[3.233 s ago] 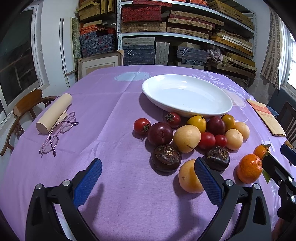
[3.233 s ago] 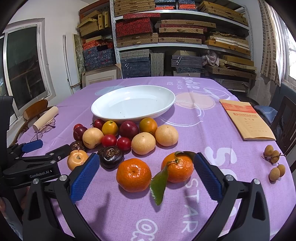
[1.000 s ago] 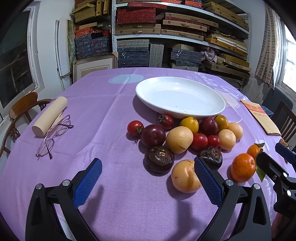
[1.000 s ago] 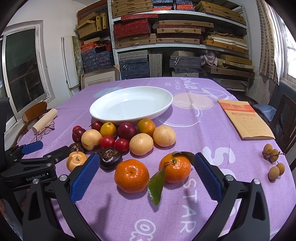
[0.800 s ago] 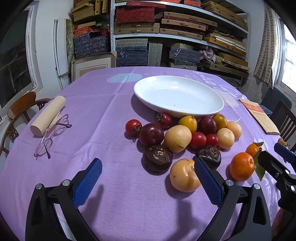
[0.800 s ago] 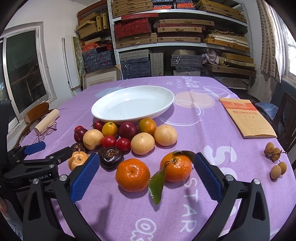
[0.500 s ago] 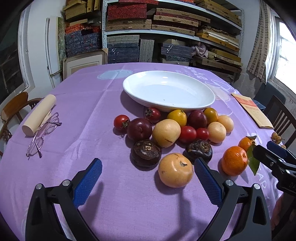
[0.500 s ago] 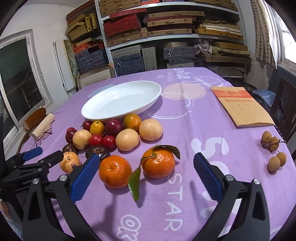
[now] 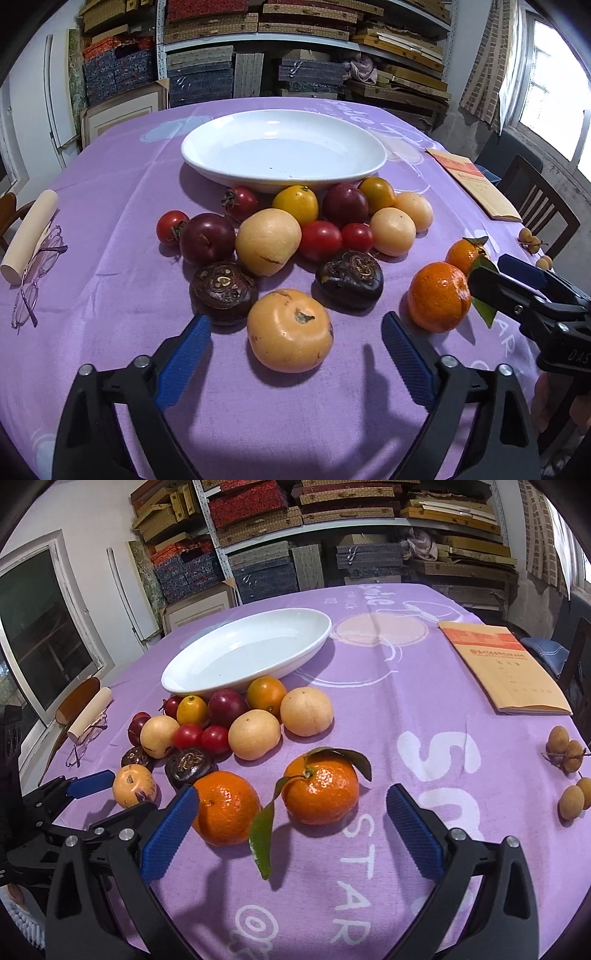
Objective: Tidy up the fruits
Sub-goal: 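Grasp the yellow-orange fruit with the left gripper while the right gripper grasps the leafy mandarin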
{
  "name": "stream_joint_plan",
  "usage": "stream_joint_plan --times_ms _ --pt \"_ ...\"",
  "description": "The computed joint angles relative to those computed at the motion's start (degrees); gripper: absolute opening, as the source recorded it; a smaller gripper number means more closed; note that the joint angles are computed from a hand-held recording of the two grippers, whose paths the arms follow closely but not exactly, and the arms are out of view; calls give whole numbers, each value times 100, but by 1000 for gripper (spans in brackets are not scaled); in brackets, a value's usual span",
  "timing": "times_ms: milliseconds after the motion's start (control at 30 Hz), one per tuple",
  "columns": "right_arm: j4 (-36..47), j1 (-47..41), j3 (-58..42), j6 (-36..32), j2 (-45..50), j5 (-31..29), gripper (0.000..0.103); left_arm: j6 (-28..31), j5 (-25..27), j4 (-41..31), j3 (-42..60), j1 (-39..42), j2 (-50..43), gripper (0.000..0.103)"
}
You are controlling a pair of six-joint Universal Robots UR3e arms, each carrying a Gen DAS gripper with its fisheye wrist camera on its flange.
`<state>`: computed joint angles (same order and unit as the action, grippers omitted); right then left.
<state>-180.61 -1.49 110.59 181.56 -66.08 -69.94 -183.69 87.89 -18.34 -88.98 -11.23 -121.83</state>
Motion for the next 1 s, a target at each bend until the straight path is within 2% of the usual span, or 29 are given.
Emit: stream_joint_plan --times_ms 233,333,533,567,633,700,867,1000 --pt "-173 -195 185 78 -69 288 99 -124 -170 14 -182 178 157 81" --pt "-173 -216 194 72 -77 314 99 -151 -252 80 -325 238 246 73" --pt "-227 -231 226 129 -81 296 99 -221 -459 165 -524 344 388 65" --pt "-236 -235 244 133 -92 301 99 -216 -463 181 -544 340 401 61" --pt "-247 -242 244 133 -89 307 99 -129 -611 174 -567 356 413 44" --pt "-265 -242 249 149 -85 309 99 -30 -806 97 -600 386 443 44" --pt "-288 -277 260 166 -80 348 99 -17 -823 167 -643 367 435 44" --pt "-284 -277 259 157 -81 350 99 -143 -501 529 -920 344 594 44"
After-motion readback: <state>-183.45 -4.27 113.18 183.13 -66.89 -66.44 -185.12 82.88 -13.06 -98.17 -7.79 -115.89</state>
